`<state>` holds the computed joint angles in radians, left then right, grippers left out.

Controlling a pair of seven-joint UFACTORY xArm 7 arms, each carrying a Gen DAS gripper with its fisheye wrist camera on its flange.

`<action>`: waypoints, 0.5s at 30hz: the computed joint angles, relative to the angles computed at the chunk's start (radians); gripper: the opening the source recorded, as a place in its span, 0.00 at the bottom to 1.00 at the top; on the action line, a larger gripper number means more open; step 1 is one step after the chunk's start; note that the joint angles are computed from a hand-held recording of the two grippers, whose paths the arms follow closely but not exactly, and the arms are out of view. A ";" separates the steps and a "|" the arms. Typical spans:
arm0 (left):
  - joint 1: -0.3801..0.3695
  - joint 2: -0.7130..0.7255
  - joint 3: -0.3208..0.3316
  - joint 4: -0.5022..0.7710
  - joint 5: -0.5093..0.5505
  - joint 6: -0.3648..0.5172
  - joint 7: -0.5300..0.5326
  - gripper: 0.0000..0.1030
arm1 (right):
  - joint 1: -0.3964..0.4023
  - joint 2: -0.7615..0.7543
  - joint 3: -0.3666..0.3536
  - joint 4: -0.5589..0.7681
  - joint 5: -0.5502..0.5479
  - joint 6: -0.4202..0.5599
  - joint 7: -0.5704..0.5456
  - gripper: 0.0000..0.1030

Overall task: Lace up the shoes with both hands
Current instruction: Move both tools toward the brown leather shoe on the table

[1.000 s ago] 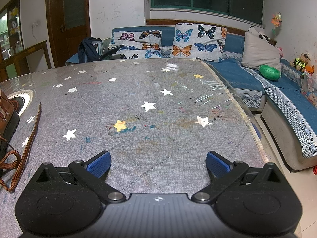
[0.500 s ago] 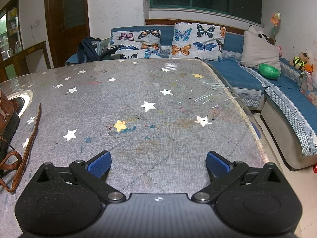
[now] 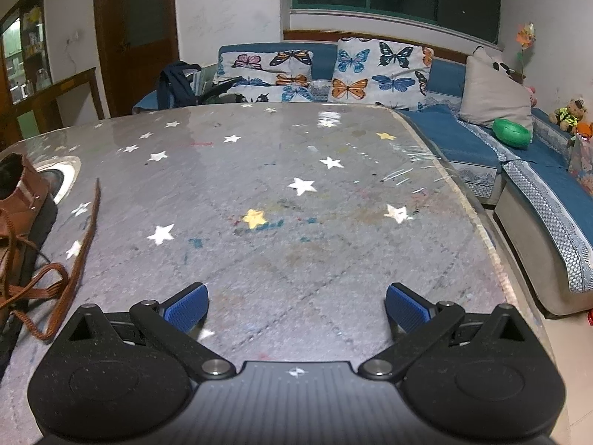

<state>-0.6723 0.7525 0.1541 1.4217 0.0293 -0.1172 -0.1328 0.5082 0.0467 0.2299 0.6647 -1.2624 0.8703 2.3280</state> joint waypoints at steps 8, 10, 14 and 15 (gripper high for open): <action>-0.043 -0.051 0.035 -0.073 0.003 -0.019 0.007 1.00 | 0.020 0.020 0.008 0.038 0.012 -0.008 -0.034 1.00; -0.051 -0.065 0.039 -0.094 -0.002 -0.027 0.014 1.00 | 0.025 0.024 0.007 0.046 0.012 -0.012 -0.039 1.00; -0.087 -0.083 0.073 -0.127 -0.022 -0.038 0.026 1.00 | 0.037 0.036 0.007 0.065 0.013 -0.016 -0.047 1.00; -0.098 -0.086 0.083 -0.135 -0.028 -0.041 0.029 1.00 | 0.041 0.040 0.007 0.070 0.012 -0.016 -0.046 1.00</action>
<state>-0.7704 0.6662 0.2373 1.2872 0.0010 -0.1582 -0.1042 0.5488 0.0863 0.2368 0.7346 -1.2504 0.8544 2.2822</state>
